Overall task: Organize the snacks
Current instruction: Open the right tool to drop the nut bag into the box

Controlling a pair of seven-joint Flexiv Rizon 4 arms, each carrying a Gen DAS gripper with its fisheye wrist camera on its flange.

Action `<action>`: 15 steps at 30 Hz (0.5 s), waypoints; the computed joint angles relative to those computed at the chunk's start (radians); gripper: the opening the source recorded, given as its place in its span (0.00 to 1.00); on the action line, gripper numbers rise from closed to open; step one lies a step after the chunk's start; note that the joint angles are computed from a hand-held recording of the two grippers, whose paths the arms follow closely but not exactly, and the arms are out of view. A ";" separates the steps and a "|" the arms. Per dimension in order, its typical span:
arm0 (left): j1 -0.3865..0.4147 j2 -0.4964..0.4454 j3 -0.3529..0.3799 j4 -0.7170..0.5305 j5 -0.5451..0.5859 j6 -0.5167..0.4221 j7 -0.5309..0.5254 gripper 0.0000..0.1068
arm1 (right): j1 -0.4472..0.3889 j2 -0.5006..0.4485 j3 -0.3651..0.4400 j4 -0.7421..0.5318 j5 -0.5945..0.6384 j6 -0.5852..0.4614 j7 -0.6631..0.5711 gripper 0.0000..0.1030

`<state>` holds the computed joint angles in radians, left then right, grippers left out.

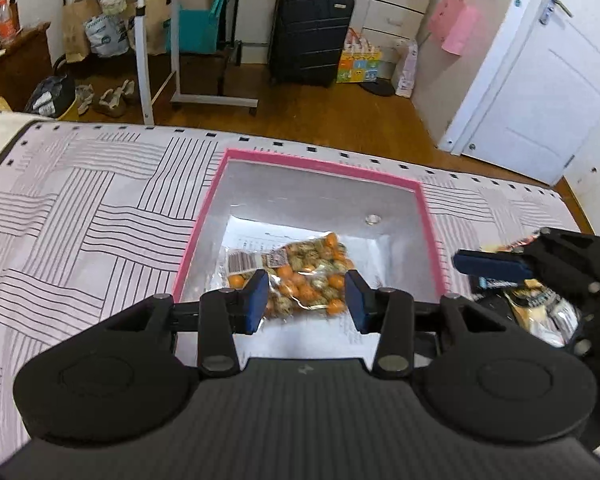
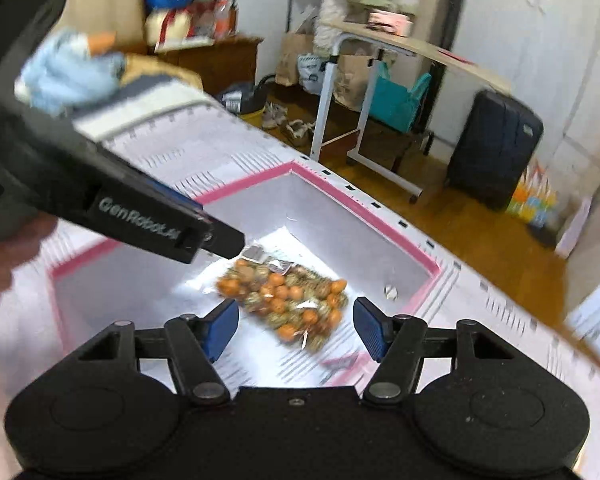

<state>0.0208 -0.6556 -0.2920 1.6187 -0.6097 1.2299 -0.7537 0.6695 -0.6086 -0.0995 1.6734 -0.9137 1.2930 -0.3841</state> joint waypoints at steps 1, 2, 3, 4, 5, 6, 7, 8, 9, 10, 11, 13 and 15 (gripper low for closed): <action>0.003 0.022 -0.005 0.022 -0.001 0.007 0.008 0.38 | 0.006 0.031 -0.006 0.034 -0.009 0.015 0.027 0.65; 0.010 0.047 -0.017 0.047 -0.009 0.018 0.026 0.38 | 0.008 0.063 -0.006 0.066 -0.020 0.027 0.045 0.65; 0.017 0.074 -0.029 0.074 -0.018 0.027 0.047 0.39 | -0.001 0.078 0.003 0.084 -0.022 0.039 0.046 0.65; 0.019 0.099 -0.033 0.095 -0.024 0.025 0.062 0.39 | -0.008 0.103 0.019 0.110 -0.019 0.042 0.045 0.66; 0.010 0.128 -0.016 0.110 -0.014 0.007 0.060 0.39 | -0.012 0.128 0.029 0.133 -0.020 0.043 0.051 0.66; -0.006 0.152 0.008 0.120 -0.001 -0.013 0.048 0.39 | -0.002 0.160 0.015 0.165 -0.054 0.055 0.096 0.66; -0.019 0.176 0.029 0.131 0.010 -0.028 0.037 0.38 | 0.000 0.190 0.002 0.196 -0.098 0.068 0.142 0.67; -0.030 0.200 0.043 0.143 0.018 -0.038 0.034 0.38 | 0.004 0.225 -0.006 0.226 -0.148 0.069 0.194 0.67; -0.037 0.225 0.051 0.163 0.019 -0.042 0.041 0.38 | 0.003 0.249 -0.008 0.246 -0.188 0.063 0.235 0.67; -0.044 0.246 0.057 0.180 0.016 -0.044 0.049 0.39 | 0.001 0.272 -0.005 0.261 -0.220 0.048 0.268 0.67; -0.053 0.272 0.062 0.202 0.012 -0.046 0.057 0.39 | -0.002 0.304 0.000 0.287 -0.256 0.032 0.305 0.68; -0.070 0.306 0.070 0.229 0.001 -0.056 0.073 0.39 | -0.018 0.354 0.031 0.325 -0.264 -0.018 0.333 0.69; -0.087 0.340 0.065 0.264 -0.033 -0.052 0.108 0.39 | -0.040 0.390 0.067 0.359 -0.241 -0.049 0.359 0.69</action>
